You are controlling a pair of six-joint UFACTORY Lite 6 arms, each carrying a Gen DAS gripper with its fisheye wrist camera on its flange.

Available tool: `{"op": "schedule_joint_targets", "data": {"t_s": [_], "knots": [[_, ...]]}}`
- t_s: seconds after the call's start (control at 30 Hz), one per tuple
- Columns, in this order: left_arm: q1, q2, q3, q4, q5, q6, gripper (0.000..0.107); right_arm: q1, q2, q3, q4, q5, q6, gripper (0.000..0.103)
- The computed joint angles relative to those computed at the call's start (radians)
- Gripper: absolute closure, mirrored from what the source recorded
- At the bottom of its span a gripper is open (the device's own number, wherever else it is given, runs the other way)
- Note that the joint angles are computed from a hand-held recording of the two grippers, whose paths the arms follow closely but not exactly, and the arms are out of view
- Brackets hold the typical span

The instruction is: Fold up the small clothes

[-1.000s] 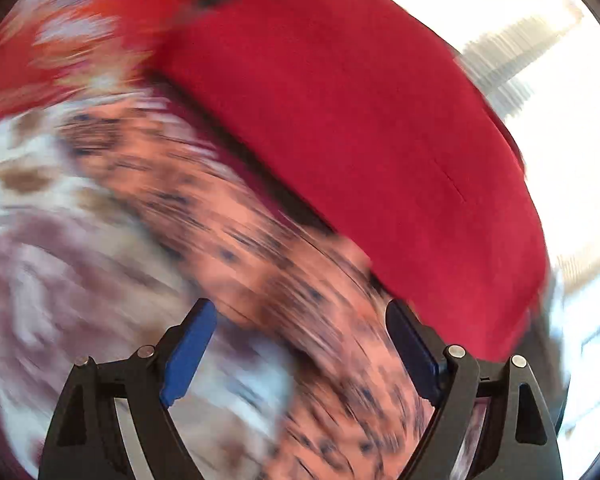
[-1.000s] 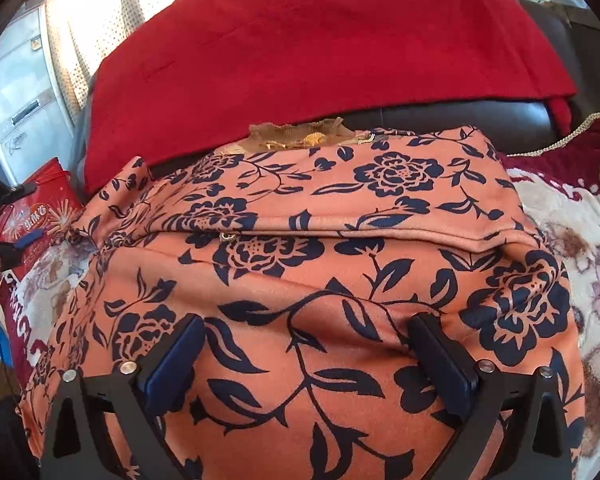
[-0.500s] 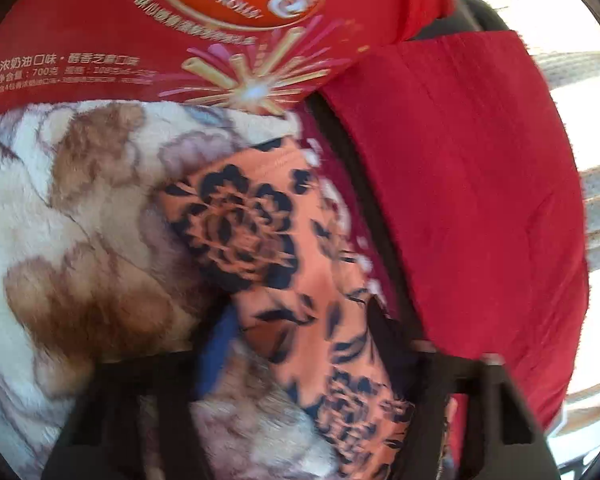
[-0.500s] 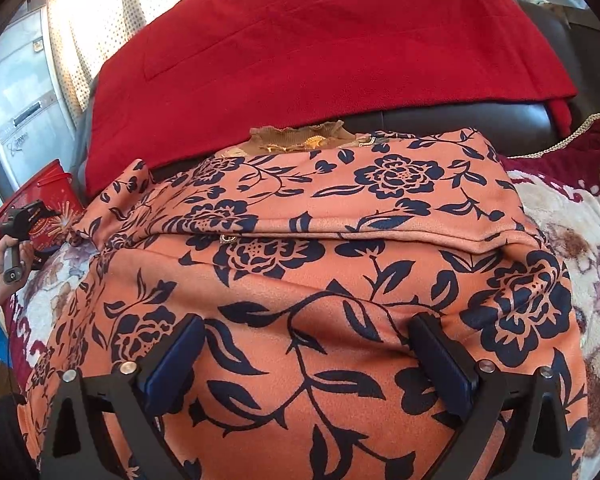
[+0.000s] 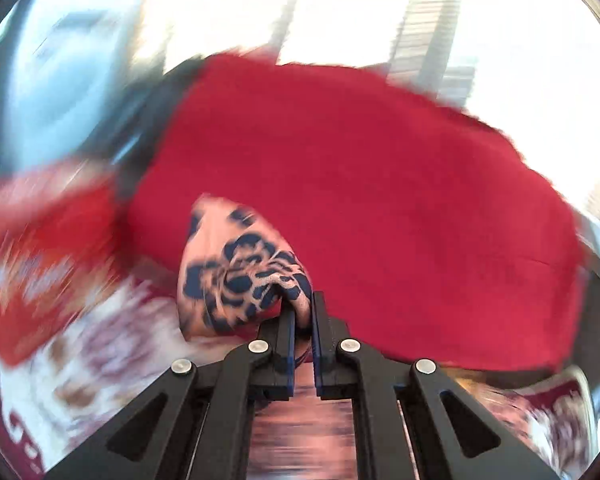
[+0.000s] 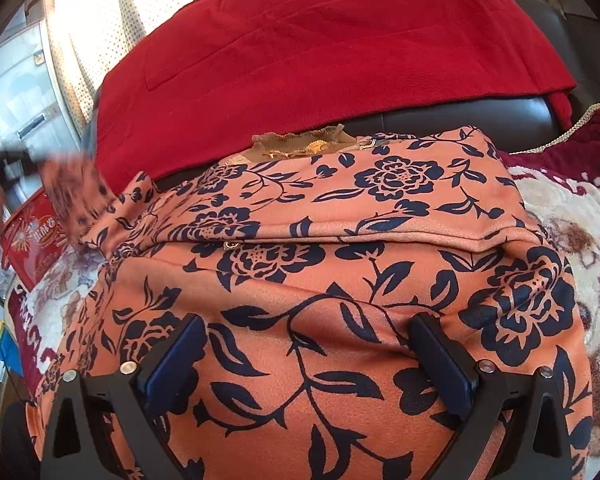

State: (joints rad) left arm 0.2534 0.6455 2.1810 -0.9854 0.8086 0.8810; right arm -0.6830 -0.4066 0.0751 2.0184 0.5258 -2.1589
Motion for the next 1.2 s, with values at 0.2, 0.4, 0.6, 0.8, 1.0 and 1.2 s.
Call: {"op": "schedule_joint_targets", "data": {"t_s": [0.2, 0.4, 0.6, 0.8, 1.0, 1.2], "knots": [[-0.415, -0.491, -0.608, -0.167, -0.172, 0.269, 0.096, -0.061, 0.004, -0.002, -0.072, 0.059, 0.05, 0.0], [-0.627, -0.475, -0.888, 0.051, -0.367, 0.234, 0.024, -0.131, 0.011, -0.004, -0.152, 0.129, 0.099, 0.0], [-0.38, -0.379, -1.042, -0.363, -0.478, 0.631, 0.024, -0.147, 0.019, -0.001, -0.163, 0.154, 0.116, 0.0], [-0.177, -0.12, -0.944, -0.464, -0.423, 0.632, 0.024, -0.443, -0.06, 0.004, -0.476, 0.372, 0.374, 0.002], [-0.151, -0.045, -0.968, -0.646, -0.367, 0.848, 0.02, -0.401, 0.126, 0.3, -0.517, 0.308, 0.594, 0.002], [-0.1, -0.068, -0.984, -0.581, -0.293, 0.8, 0.018, -0.176, 0.508, 0.649, -0.55, 0.006, 0.794, 0.012]]}}
